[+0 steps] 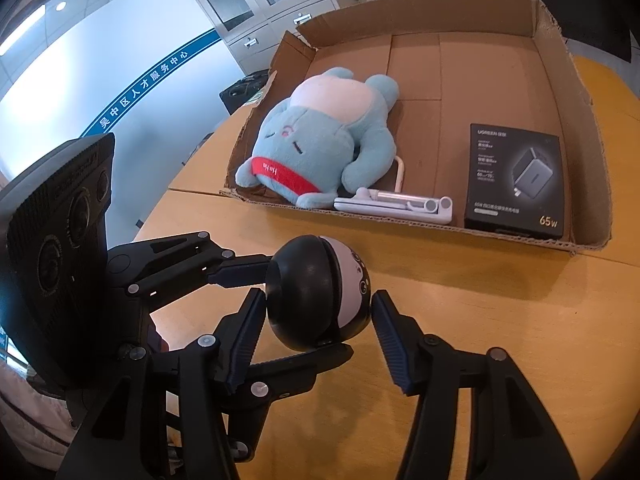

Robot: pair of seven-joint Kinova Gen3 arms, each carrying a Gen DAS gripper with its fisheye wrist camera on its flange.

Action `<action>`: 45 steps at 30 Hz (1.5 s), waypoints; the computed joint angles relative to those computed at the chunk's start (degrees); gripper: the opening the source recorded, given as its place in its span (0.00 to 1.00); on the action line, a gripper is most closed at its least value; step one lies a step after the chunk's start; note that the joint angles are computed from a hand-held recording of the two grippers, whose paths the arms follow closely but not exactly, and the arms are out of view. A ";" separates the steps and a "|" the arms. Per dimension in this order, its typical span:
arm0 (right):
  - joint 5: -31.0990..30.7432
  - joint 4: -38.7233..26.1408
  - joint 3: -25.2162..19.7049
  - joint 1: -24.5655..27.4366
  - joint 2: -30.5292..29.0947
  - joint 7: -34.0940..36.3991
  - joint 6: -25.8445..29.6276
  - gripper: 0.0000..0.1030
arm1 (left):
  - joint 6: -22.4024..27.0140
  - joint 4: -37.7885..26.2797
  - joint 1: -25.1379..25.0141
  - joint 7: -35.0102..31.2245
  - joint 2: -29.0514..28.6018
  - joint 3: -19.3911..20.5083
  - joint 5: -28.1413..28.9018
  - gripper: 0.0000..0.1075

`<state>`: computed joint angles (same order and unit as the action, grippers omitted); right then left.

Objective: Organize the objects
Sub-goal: 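Carry the black speaker with the left gripper over the box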

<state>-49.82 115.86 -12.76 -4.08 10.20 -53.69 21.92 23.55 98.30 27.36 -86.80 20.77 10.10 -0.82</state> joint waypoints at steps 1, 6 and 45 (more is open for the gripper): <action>-0.10 -0.11 0.00 0.14 0.02 0.22 0.08 0.50 | 0.03 -0.22 0.19 0.05 0.07 -0.17 -0.22 0.56; -0.84 -0.67 0.27 0.79 -0.01 1.41 0.44 0.50 | 0.39 -1.58 0.12 -0.36 0.69 -0.17 -0.43 0.56; 8.01 -12.26 0.01 3.48 5.70 -2.64 3.34 0.50 | 6.25 -14.86 -3.86 -6.82 7.20 -0.29 3.83 0.56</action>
<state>-41.81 103.60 -12.74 -0.61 15.90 -56.34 25.26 29.80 83.45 23.50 -93.62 27.97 9.81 3.01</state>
